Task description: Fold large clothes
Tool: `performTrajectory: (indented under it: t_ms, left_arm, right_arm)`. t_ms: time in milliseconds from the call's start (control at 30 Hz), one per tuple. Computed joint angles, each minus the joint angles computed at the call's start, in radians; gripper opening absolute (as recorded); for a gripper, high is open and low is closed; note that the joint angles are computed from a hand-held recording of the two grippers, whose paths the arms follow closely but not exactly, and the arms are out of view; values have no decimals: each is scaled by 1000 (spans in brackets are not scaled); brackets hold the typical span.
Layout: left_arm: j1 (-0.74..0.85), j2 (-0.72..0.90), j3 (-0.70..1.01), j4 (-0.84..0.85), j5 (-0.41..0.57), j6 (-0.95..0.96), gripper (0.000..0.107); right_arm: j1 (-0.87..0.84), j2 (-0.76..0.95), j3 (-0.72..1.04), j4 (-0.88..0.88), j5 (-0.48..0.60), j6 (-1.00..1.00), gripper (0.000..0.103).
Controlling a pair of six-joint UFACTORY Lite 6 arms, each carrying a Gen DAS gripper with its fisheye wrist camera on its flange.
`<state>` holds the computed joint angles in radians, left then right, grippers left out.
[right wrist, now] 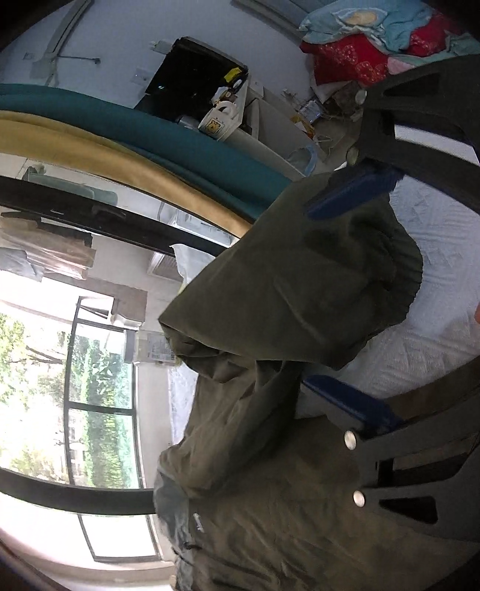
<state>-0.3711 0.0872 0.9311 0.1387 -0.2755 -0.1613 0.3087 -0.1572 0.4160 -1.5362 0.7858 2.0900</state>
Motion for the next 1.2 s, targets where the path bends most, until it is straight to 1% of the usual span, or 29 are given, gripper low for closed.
performTrajectory:
  t_ms: [33,67,133,167,200,233,333,400,467,600,667,733,800,933,1100,1167,1200]
  left_arm:
    - [1,0,0,-2,1,4,81]
    - [-2,-4,-3,-16,1,20,81]
    - [-5,-13,-12,-45,-1,50,81]
    - [-2,-14,-13,-37,-1,42,81]
    - [3,-16,-14,-16,-1,21,81]
    - [9,-18,-16,-1,-1,6,81]
    - [26,-20,-19,6,-3,2,81]
    - [44,-18,-17,29,-6,-18,81]
    - [64,-16,-15,79,-9,-65,81]
    - [111,-5,-12,217,-34,-194,81]
    - [134,2,-6,290,-42,-258,81]
    - [156,10,4,356,-47,-307,81]
    - [185,11,4,410,-68,-345,81]
    - [262,16,10,545,-117,-455,81]
    - [360,36,10,665,-193,-549,81]
    - [395,53,19,706,-219,-583,81]
    - [413,67,30,727,-231,-600,81]
  right_arm:
    - [-7,23,12,-5,-10,9,67]
    - [-26,36,19,-10,-31,4,62]
    - [-48,67,32,-16,-51,-6,45]
    - [-56,75,36,-19,-59,-13,42]
    - [-60,79,37,-21,-65,-16,33]
    - [-60,78,37,-22,-65,-18,22]
    - [-53,34,18,-26,-55,-17,5]
    - [-54,-2,10,-34,-58,-12,4]
    - [-60,-68,8,-16,-84,-49,3]
    - [-57,-195,42,24,-154,-131,3]
    - [-65,-249,77,34,-240,-153,3]
    - [-37,-257,126,49,-249,-179,3]
    - [25,-235,198,63,-230,-191,3]
    - [94,-124,364,50,-247,-197,3]
    - [179,69,626,79,-259,-273,3]
    - [216,177,766,95,-254,-312,3]
    - [223,201,803,113,-255,-337,3]
